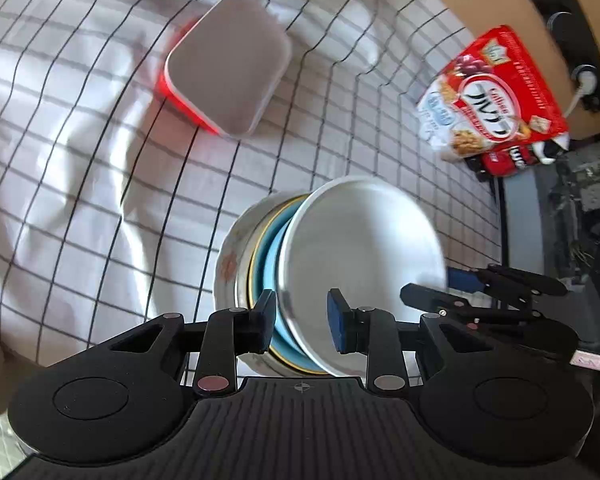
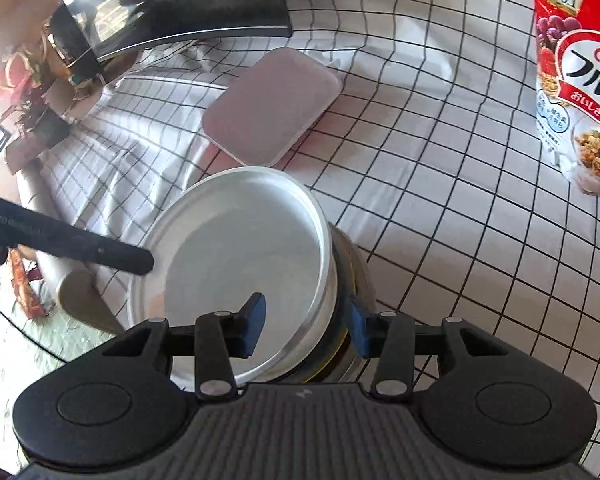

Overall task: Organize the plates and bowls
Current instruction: 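Open the right gripper and swing it toward the red-and-white container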

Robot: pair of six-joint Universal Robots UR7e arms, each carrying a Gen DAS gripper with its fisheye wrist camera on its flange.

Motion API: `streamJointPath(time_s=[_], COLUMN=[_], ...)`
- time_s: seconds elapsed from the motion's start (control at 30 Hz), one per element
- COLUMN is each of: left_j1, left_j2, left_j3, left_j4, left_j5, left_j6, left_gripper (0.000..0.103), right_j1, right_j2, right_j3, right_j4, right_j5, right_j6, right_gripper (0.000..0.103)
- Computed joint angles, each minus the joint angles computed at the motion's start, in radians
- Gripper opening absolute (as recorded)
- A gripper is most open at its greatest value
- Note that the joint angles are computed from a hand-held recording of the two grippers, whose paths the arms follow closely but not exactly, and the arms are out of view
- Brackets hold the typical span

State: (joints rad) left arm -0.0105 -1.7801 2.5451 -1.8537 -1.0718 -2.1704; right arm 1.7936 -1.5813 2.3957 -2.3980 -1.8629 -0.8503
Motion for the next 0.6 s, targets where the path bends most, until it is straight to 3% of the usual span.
streamJointPath(time_s=[0.17,0.33,0.43,0.6], left_j1=[-0.008,0.02,0.015,0.0], left_j2=[-0.036,-0.064,-0.125,-0.238], left_j3=[-0.02,0.034,0.055,0.035], left_j4=[0.055,-0.086,-0.107,0.022], left_j5=[0.039,0.0,-0.011,0.012], left_j6=[0.069,0.218,0.27,0.289], left_gripper=[0.03,0.03,0.03,0.03], right_j1=[0.03,0.029,0.044,0.1], right_j2=[0.011,0.004,-0.015,-0.042], right_j3=[0.011,0.044,0.048,0.053], right_j4=[-0.084,-0.113,-0.109,-0.124], right_j5=[-0.077,-0.131,-0.111,-0.041], right_j6=[0.009,0.078,0.132,0.195], right_gripper=[0.045,0.045,0.045,0.053])
